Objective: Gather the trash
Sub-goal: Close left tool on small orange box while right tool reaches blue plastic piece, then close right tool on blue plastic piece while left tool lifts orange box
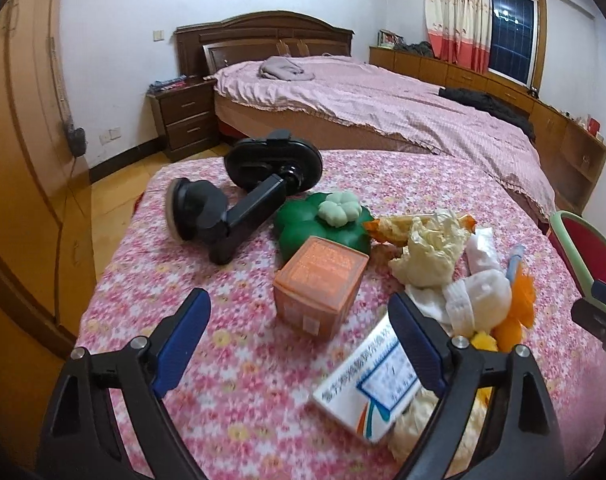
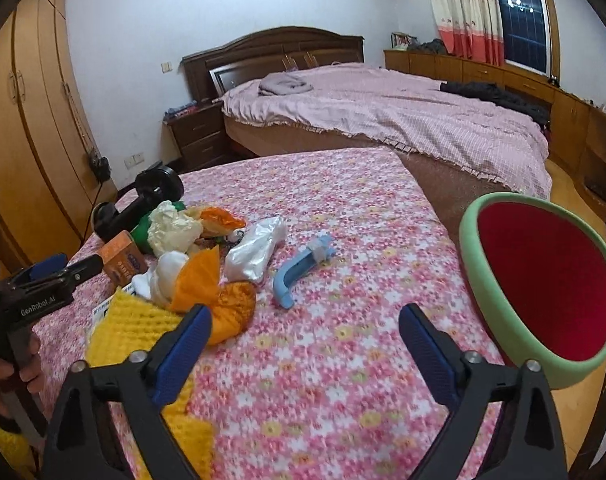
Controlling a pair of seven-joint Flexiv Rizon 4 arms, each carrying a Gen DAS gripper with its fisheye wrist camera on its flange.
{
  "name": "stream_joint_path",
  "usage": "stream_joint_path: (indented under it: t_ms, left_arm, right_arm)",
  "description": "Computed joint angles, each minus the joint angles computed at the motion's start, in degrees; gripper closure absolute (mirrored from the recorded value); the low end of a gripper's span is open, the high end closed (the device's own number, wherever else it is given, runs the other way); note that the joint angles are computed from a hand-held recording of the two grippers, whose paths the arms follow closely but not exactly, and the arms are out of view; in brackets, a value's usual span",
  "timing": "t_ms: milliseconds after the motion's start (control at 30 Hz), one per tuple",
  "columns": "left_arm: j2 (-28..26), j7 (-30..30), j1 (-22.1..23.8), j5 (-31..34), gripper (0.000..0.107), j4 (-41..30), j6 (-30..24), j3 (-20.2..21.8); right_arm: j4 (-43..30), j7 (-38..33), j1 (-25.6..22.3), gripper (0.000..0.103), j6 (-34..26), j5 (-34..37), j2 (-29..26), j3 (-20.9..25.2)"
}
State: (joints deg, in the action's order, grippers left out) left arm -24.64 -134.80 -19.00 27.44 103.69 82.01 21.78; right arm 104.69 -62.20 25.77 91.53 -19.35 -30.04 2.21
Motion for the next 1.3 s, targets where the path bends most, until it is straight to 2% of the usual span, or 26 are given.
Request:
stream_joint_path:
  t_ms: [100,233,333,400,533,633,733,900,1033,1300]
  left_arm:
    - [-1.15,3.77,3.86,-3.29,0.019,0.42,1.98,-3.68]
    - [-2.63,8.72,6.67,-8.65,0.025,1.17,3.57,-6.5]
    - [-3.13,13.55,11.15,-13.31,0.032,3.09,6.65,-11.39]
    - [-3.4,16.36,13.25,-15.67,0.038,3.96,7.7,-14.03]
    - [-3.98,22.31,19.84,-20.22,0.049,6.39,11.58,-22.52]
    - [-4.32,26.01,24.47,-22.86,0.05,7.84,13.59,-28.47]
    - [-4.79,28.89,27.64,-25.08,0.051,8.76,14.75,-32.52]
    - [-5.02,32.43,31.28,-28.46,0.051,10.57,16.86,-37.31]
    - [-4.26,34.3,30.17,-31.32,0.052,11.92,18.12,-36.38]
    - [-0.85,36.55,22.23,-36.42,0.052,14.95,20.69,-28.64]
  right_arm:
    - [-2.89,0.09,-0.38,0.019,-3.1,0.02,-1.62,1.11]
    - [-5.0,1.33,0.96,0.023,-5.34,-0.73,-3.07,-0.12]
    - [-6.35,2.77,1.64,0.03,-6.6,-1.07,-4.13,-0.86]
    - [-7.81,2.91,0.87,0.035,-8.49,-0.73,-4.99,0.4]
    - [-10.55,1.64,-0.66,0.047,-11.83,0.25,-6.69,3.2]
    - [-11.29,1.4,-0.49,0.055,-12.84,0.57,-7.27,3.42]
    - [-12.24,1.24,-0.77,0.063,-14.73,1.36,-7.76,4.13]
    - [-11.52,2.72,0.92,0.079,-13.22,0.1,-7.89,1.48]
    - [-11.29,3.58,1.72,0.082,-11.71,-1.15,-8.23,0.07]
    - [-7.65,2.99,0.19,0.083,-7.78,-0.01,-5.82,1.93]
